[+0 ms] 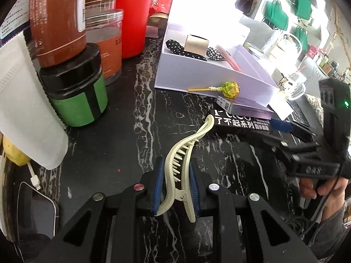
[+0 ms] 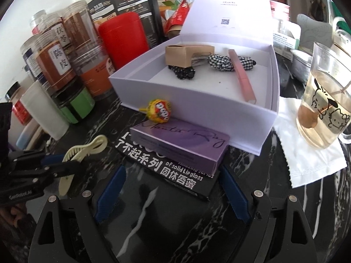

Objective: Organize rigid objects
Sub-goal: 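Lift the cream claw clip off the table with the left gripper, then grasp the black printed lip-gloss box with the right gripper while the left gripper holds the clip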

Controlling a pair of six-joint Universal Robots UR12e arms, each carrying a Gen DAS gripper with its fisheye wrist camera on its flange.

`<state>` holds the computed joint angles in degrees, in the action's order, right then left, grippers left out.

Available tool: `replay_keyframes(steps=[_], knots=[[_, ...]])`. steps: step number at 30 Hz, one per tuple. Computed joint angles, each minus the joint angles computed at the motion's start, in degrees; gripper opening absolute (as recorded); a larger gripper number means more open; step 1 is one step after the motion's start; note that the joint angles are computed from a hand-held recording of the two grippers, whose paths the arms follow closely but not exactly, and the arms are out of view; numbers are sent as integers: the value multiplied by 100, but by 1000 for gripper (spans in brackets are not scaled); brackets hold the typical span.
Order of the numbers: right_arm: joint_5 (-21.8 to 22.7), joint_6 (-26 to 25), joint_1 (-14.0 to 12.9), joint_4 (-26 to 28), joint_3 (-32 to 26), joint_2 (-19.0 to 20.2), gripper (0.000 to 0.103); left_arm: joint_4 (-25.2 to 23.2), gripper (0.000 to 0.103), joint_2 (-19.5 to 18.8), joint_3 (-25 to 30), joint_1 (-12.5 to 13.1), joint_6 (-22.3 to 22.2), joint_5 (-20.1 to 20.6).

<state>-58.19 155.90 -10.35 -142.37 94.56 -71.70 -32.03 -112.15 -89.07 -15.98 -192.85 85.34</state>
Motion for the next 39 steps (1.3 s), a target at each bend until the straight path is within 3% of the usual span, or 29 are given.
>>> replay_keyframes(steps=[16,23,28,32,39], knots=[[410,-803,24,413,423,-436,87,19,23,171,-240,42,-210,203],[126,-731,158,373,212,-259,64,92,23,200,-301,43,-256,221],[-24,-674,248,274,96,-152,53,134,23,223,-342,47,-298,248],[-224,-526,288,146,122,-160,27,98,23,215,-319,29,-276,304],[-211,-225,172,-94,385,-353,25,113,23,212,-321,9,-252,268]])
